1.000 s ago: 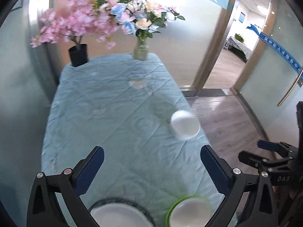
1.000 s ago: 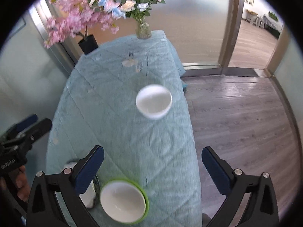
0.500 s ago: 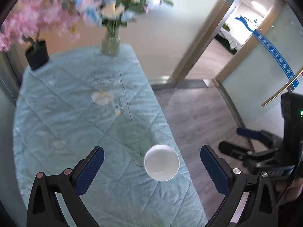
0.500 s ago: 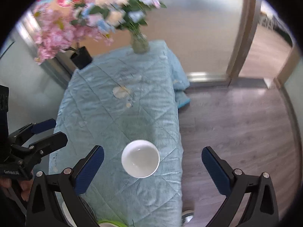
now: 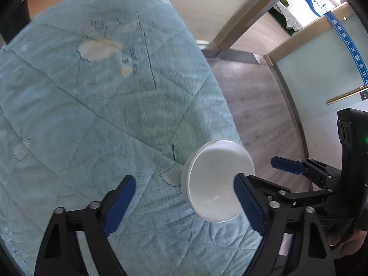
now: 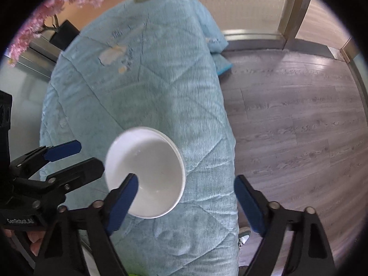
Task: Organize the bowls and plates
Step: 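Grip the small white bowl rim with both grippers, then lift the small white bowl with both grippers and carry it over the bowls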
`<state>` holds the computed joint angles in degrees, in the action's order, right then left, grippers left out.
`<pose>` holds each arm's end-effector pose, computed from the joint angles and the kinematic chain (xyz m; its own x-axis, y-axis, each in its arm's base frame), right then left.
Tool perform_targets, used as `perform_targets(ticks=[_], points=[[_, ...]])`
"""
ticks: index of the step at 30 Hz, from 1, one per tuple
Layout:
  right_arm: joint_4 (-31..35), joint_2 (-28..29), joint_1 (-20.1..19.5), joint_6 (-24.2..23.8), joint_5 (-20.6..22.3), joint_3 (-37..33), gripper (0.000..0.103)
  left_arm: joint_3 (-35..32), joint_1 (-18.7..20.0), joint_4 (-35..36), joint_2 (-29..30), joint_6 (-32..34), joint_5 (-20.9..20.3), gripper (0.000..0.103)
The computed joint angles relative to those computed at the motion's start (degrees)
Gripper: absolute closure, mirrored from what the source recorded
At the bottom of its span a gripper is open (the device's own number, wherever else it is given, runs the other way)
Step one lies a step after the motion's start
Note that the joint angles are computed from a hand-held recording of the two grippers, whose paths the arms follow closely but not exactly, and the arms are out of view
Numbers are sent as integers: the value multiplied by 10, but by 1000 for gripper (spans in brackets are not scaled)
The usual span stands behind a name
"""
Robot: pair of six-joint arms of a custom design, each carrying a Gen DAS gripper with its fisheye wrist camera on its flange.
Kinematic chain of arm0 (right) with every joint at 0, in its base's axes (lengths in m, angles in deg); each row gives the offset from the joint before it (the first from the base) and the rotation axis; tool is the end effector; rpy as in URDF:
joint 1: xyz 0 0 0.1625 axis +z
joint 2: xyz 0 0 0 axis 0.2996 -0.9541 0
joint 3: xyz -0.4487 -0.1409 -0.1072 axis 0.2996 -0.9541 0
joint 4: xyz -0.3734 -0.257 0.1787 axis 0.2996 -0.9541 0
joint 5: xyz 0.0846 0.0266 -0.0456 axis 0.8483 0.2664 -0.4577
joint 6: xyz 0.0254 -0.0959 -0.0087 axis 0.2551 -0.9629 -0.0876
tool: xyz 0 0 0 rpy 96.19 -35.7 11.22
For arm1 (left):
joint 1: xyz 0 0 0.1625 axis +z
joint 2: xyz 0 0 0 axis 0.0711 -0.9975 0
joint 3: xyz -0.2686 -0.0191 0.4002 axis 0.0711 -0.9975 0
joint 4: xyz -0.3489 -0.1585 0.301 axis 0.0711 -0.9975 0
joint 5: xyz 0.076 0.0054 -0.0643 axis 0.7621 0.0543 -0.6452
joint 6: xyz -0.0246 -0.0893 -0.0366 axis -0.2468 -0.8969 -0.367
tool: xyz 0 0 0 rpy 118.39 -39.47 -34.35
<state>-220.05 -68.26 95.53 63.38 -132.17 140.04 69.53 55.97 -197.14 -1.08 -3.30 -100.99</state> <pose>0.3304 -0.5900 0.1164 -0.8114 0.2610 0.5231 0.1180 0.9495 -0.2907 -0.2343 -0.7342 0.2317 -0.8448 0.4304 -0.3180 0.3999 0.9026 0.1592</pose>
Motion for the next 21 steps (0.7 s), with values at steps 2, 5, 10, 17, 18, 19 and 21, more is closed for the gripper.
perform_targets(ticks=[2,5,10,17,18,19,21], points=[[-4,4,-3,-1,5,2,32,-2,4,9,8,4,0,34],[-16,6,-8,-1,16,8,48,-1,8,18,17,10,-4,51],[-12,13,-10,21,11,2,89,-2,12,34,30,14,-8,79],[5,20,-12,61,-1,-4,98,9,7,19,33,21,1,93],[4,20,-11,64,-2,-4,98,7,6,20,33,23,6,94],[1,20,-11,70,-2,-3,98,5,6,21,34,24,8,94],[3,20,-10,74,-3,-4,98,4,6,23,35,15,11,95]])
